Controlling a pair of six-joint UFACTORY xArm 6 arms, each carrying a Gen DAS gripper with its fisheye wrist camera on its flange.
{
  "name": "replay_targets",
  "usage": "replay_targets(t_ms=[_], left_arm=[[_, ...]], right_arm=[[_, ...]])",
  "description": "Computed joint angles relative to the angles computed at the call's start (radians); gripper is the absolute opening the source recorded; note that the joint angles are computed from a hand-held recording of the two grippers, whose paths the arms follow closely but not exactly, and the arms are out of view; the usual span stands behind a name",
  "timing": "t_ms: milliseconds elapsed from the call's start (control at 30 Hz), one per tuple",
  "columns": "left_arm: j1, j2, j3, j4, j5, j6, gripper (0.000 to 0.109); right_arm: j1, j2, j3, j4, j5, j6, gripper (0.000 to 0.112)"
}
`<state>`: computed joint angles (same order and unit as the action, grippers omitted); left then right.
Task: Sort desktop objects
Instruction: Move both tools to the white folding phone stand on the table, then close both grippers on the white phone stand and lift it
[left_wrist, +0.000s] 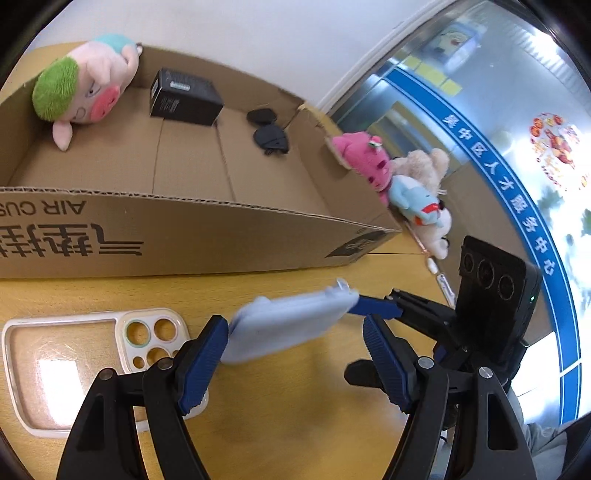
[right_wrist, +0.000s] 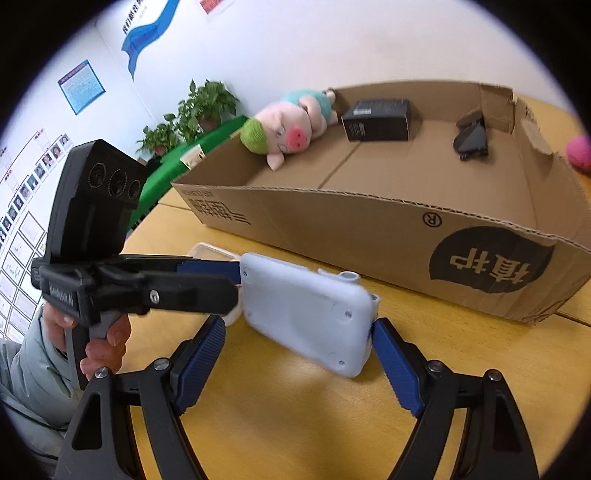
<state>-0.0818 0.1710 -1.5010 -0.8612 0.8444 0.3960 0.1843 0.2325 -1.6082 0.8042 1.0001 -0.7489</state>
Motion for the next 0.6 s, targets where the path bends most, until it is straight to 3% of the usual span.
replay_targets(t_ms=[200,600], left_arm=[[0.0,-0.037,0.049,-0.06,0.026,0.073,0.074],[-0.039,-0.029,0.054,0.118,0.033,-0.031,0.074]], right_arm=[[-0.012,-0.103,0.139,0.067,-0.017,-0.058,0.083],[0.022,-0.124,0.212,-0.064,-0.155,0.11,0.079]])
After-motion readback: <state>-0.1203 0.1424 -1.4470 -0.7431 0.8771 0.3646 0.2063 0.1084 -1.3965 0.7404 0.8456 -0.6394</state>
